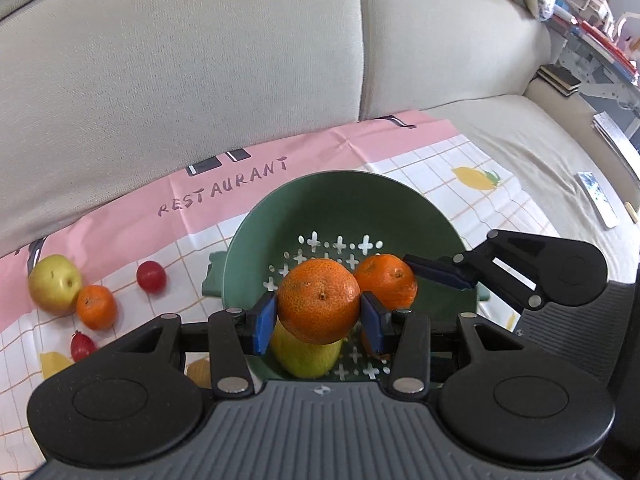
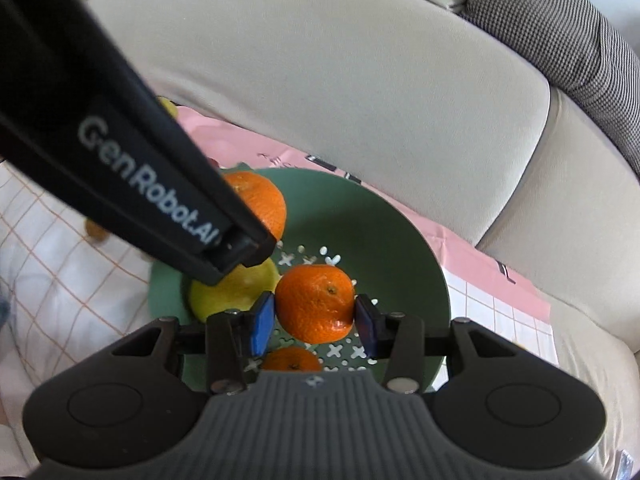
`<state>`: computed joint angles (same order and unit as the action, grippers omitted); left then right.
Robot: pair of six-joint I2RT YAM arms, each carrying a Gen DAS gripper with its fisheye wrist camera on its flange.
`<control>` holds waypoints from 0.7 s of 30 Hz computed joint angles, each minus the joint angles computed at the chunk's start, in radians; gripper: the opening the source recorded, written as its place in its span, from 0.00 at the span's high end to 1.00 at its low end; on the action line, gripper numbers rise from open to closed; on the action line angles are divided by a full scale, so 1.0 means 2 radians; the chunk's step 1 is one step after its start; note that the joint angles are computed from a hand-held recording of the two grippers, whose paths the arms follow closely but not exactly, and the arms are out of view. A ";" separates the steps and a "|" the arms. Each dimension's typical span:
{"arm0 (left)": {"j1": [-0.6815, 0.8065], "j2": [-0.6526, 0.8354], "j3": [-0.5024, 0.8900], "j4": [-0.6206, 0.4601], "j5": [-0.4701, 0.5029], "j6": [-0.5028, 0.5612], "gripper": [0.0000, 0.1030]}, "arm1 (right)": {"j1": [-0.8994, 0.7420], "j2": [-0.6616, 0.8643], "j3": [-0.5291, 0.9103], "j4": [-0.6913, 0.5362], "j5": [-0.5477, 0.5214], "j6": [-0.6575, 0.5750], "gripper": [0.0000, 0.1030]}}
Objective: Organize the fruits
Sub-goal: 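Carry the left tool's mandarin over the colander while the right tool carries its mandarin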
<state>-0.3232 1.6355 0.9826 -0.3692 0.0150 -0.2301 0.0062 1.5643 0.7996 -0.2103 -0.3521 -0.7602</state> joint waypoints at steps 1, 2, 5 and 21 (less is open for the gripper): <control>0.001 0.009 0.005 0.002 -0.001 -0.001 0.51 | 0.001 0.006 0.003 0.004 0.002 0.004 0.60; 0.002 0.016 0.010 0.004 -0.002 -0.001 0.51 | 0.002 0.014 0.005 0.010 0.003 0.008 0.60; 0.005 0.039 0.024 0.007 -0.008 0.001 0.51 | 0.009 0.033 0.007 0.029 0.012 0.017 0.60; 0.011 0.132 0.087 0.005 -0.023 0.038 0.51 | 0.030 0.087 0.008 0.078 0.038 0.038 0.60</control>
<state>-0.3020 1.8997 1.1570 -0.3586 -0.0315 -0.1543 0.0667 1.7379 0.8159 -0.0538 -0.2758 -0.6842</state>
